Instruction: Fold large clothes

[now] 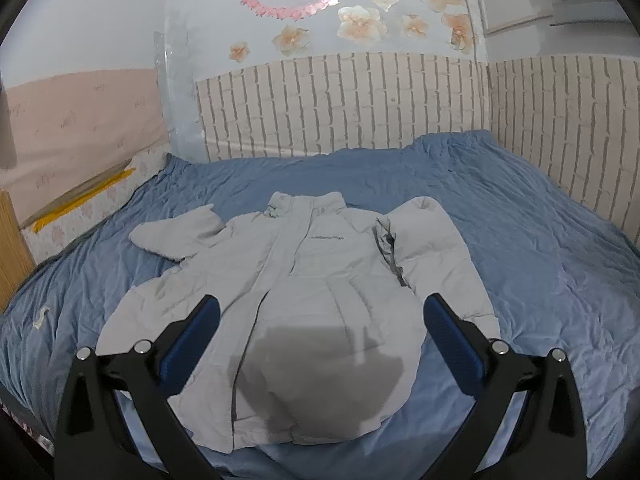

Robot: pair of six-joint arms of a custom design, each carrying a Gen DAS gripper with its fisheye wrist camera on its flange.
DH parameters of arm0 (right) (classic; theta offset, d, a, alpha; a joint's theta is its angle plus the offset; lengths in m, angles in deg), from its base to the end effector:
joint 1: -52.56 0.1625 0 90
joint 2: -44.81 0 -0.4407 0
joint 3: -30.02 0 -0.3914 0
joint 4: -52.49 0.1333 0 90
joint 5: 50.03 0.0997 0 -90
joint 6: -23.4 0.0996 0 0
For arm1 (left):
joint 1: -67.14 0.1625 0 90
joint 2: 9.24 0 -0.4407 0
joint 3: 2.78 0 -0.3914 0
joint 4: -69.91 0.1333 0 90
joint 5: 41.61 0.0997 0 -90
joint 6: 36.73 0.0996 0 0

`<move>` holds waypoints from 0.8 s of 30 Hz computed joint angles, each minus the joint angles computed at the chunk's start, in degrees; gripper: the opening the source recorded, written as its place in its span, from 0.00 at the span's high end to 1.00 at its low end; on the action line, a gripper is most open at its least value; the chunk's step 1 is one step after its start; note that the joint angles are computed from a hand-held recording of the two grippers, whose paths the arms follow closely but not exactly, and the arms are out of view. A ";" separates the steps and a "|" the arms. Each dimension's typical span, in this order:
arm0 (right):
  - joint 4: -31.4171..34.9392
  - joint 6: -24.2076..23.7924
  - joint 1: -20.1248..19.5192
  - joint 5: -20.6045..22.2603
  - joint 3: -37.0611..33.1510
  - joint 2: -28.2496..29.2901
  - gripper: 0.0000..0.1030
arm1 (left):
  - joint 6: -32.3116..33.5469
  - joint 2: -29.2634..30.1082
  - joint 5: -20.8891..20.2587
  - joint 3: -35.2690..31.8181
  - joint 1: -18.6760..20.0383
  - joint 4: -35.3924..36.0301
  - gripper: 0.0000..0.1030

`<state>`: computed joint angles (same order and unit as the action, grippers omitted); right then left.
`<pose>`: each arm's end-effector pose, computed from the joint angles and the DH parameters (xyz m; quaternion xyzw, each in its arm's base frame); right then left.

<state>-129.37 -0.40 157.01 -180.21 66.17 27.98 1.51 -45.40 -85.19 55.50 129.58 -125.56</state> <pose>0.2899 -0.8482 0.2329 0.0561 -0.7820 0.5312 0.3213 -0.1871 -0.8026 0.3662 0.1529 0.7187 -0.5810 0.3500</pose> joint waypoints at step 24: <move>5.43 -9.67 0.53 -0.18 -0.90 -2.24 0.01 | -8.61 10.94 -3.99 -23.30 -2.38 32.86 0.03</move>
